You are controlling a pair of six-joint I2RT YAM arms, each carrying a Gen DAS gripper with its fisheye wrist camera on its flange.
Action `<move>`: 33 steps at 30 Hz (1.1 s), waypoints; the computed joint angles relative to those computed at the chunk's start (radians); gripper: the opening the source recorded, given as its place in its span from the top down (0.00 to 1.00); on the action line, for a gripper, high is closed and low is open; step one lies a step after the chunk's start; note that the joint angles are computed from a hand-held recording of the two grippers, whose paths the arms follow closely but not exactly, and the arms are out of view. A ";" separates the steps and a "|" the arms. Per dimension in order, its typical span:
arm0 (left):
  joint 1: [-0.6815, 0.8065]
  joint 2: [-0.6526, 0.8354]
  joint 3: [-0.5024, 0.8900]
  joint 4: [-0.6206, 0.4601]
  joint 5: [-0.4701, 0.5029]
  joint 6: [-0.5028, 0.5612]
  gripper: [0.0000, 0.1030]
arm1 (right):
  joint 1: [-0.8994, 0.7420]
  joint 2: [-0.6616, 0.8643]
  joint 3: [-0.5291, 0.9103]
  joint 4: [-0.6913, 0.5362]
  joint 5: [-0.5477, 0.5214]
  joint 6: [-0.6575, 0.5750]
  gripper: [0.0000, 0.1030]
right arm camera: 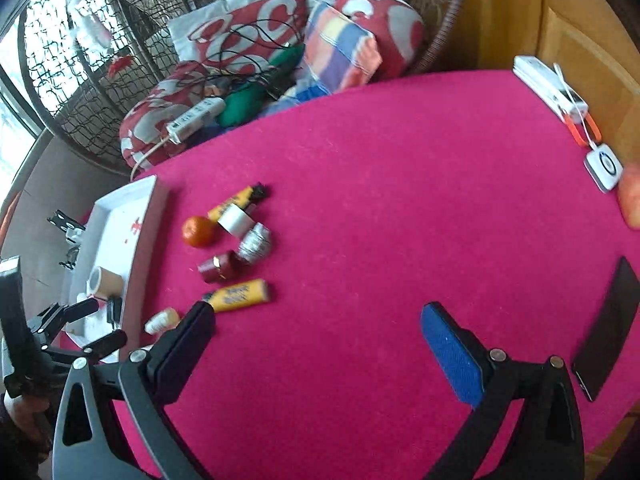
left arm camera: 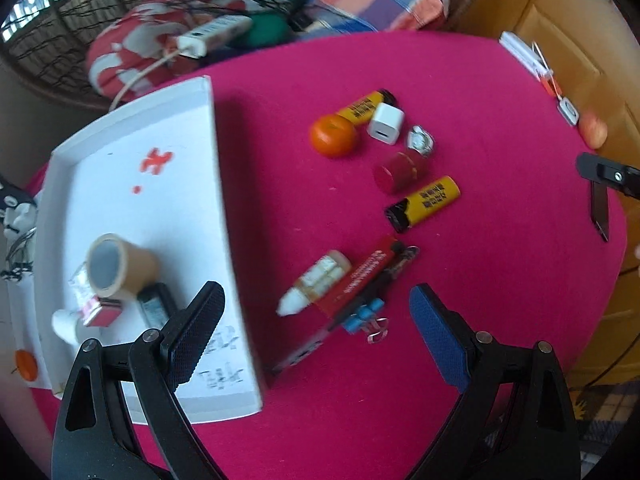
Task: Organize rigid objects
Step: 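Move the left tool back to the pile and close on the red cylinder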
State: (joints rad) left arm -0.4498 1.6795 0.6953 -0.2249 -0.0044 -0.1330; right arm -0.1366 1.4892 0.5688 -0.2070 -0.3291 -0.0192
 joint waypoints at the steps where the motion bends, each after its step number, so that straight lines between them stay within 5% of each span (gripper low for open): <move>1: -0.010 0.021 0.017 0.004 0.012 -0.015 0.09 | -0.015 0.002 -0.002 -0.005 -0.005 -0.014 0.00; 6: -0.069 0.150 0.170 0.006 0.003 -0.042 0.09 | -0.109 0.000 -0.003 -0.051 -0.030 -0.107 0.00; 10: -0.092 0.290 0.340 -0.055 0.019 -0.170 0.15 | -0.182 0.002 -0.004 -0.075 -0.036 -0.171 0.00; 21: -0.179 0.548 0.644 -0.196 -0.127 -0.323 0.17 | -0.411 0.064 0.026 -0.129 -0.039 -0.330 0.00; 23: -0.174 0.564 0.656 -0.196 -0.125 -0.323 0.35 | -0.423 0.073 0.030 -0.134 -0.038 -0.339 0.00; 24: -0.170 0.574 0.663 -0.203 -0.120 -0.322 0.56 | -0.428 0.080 0.034 -0.136 -0.037 -0.345 0.00; 33: -0.124 0.443 0.459 -0.061 -0.061 -0.317 0.56 | -0.356 0.108 0.061 -0.132 -0.032 -0.336 0.00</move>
